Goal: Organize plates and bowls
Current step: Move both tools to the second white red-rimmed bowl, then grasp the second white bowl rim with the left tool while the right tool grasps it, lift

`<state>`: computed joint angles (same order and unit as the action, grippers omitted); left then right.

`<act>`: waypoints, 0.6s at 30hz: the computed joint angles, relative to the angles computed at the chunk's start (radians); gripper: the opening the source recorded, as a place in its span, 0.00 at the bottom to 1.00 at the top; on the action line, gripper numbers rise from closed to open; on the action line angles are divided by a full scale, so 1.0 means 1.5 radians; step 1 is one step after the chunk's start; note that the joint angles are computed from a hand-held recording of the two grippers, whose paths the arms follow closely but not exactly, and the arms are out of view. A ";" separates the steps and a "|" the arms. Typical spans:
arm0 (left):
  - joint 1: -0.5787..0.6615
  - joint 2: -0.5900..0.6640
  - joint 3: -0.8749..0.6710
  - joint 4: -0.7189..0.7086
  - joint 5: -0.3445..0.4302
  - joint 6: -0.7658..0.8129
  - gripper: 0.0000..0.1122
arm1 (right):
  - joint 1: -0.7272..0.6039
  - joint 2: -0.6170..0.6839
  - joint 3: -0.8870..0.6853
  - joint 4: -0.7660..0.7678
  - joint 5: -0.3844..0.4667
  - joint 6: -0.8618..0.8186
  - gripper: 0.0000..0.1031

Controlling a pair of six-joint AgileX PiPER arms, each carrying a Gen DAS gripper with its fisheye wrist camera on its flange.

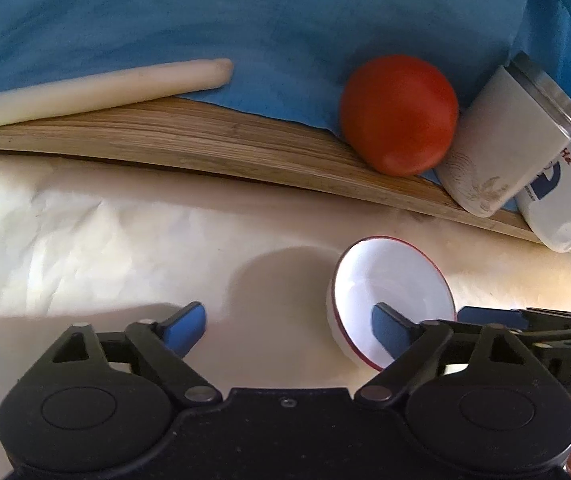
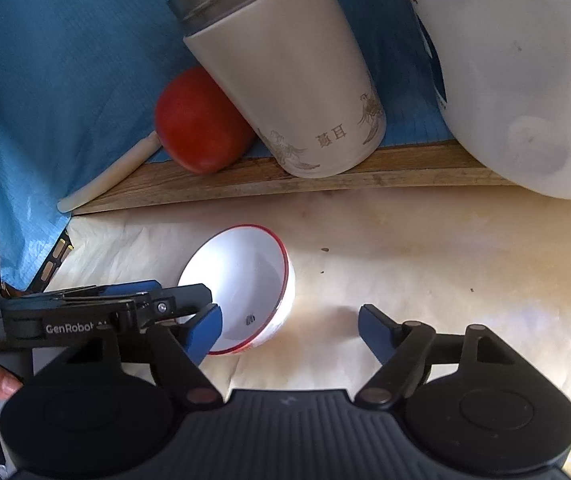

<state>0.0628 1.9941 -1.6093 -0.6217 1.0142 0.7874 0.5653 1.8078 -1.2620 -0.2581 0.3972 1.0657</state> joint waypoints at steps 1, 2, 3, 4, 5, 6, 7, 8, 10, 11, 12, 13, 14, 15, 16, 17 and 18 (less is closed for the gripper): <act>0.000 0.000 0.000 -0.001 0.004 0.005 0.76 | -0.001 0.002 -0.002 0.002 -0.001 -0.001 0.71; 0.000 -0.001 0.001 -0.002 0.006 0.009 0.74 | -0.001 0.003 -0.002 0.003 -0.004 -0.003 0.68; 0.000 -0.005 0.006 -0.002 0.005 0.013 0.73 | -0.001 0.003 -0.001 0.005 -0.006 -0.004 0.66; 0.000 -0.008 0.011 -0.003 0.002 0.018 0.71 | -0.002 0.004 -0.001 0.007 -0.007 -0.006 0.62; 0.001 -0.010 0.015 -0.005 0.001 0.023 0.68 | -0.004 0.002 0.001 0.011 -0.008 -0.010 0.58; 0.001 -0.014 0.021 -0.007 0.000 0.028 0.65 | -0.005 0.003 0.001 0.010 -0.007 -0.008 0.55; 0.002 -0.013 0.020 -0.007 -0.002 0.030 0.64 | -0.004 0.005 -0.002 0.007 -0.006 -0.002 0.52; 0.003 -0.016 0.025 -0.008 -0.004 0.031 0.60 | -0.004 0.007 -0.003 0.003 -0.006 0.005 0.49; -0.002 -0.008 0.014 -0.010 0.002 0.025 0.57 | -0.007 0.002 0.005 0.009 -0.011 0.000 0.45; 0.001 -0.006 0.011 -0.015 0.012 0.026 0.54 | -0.009 0.002 0.006 0.017 -0.014 -0.005 0.43; 0.001 -0.004 0.002 -0.016 0.021 0.021 0.51 | -0.010 0.000 0.008 0.025 -0.016 -0.011 0.42; 0.001 0.003 -0.004 -0.017 0.024 0.022 0.49 | -0.010 -0.002 0.009 0.028 -0.017 -0.014 0.40; 0.001 0.001 -0.003 -0.020 0.028 0.027 0.46 | -0.010 -0.005 0.011 0.029 -0.017 -0.017 0.37; 0.002 -0.001 -0.001 -0.023 0.030 0.033 0.42 | -0.009 -0.004 0.010 0.031 -0.017 -0.019 0.36; 0.001 -0.005 0.003 -0.024 0.031 0.037 0.41 | -0.010 -0.003 0.009 0.041 -0.019 -0.028 0.33; 0.000 -0.008 0.007 -0.025 0.032 0.040 0.38 | -0.012 -0.003 0.010 0.059 -0.023 -0.044 0.31; 0.000 -0.010 0.009 -0.025 0.036 0.043 0.34 | -0.014 -0.003 0.010 0.072 -0.025 -0.055 0.31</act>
